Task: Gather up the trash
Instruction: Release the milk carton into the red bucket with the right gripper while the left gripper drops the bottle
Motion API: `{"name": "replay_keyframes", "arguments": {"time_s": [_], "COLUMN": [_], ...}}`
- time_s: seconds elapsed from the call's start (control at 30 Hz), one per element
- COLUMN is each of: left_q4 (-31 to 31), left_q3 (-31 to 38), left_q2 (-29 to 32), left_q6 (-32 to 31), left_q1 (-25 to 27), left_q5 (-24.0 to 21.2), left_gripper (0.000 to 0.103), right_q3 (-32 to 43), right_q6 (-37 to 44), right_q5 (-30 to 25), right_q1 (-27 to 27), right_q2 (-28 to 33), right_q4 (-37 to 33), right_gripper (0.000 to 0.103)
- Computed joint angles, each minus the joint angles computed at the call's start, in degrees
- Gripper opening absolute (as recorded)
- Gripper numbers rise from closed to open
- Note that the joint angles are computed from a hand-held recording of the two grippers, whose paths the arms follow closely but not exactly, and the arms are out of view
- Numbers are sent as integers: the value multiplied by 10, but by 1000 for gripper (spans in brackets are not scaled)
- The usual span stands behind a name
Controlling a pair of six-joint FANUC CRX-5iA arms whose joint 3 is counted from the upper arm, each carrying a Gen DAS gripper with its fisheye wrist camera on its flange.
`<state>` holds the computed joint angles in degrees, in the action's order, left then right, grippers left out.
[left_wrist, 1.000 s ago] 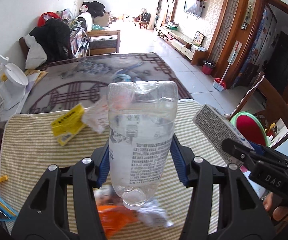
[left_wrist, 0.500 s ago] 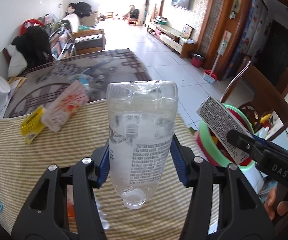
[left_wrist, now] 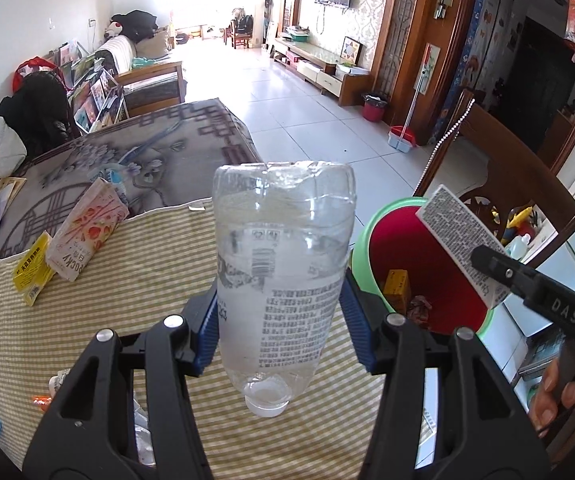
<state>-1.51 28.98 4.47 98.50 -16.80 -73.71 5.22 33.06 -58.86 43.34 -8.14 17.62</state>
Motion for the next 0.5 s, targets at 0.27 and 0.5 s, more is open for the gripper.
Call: {"name": "replay_keyframes", "arguments": {"time_s": [0.27,0.5], "left_q4": [3,50], "left_q3": [20,37], "left_q2": [23,64], "left_q6": [9,-35], "left_q1": [-7,-23], "left_q5": [-17,-13], "left_gripper": [52,52], "right_q3": [-16,-58], "right_q6": [-27,-79], "right_q5": [-4,18], "right_q1": [-43,-55], "right_q2": [-4,-37], "right_q4": [-18,33], "right_gripper": [74,76]}}
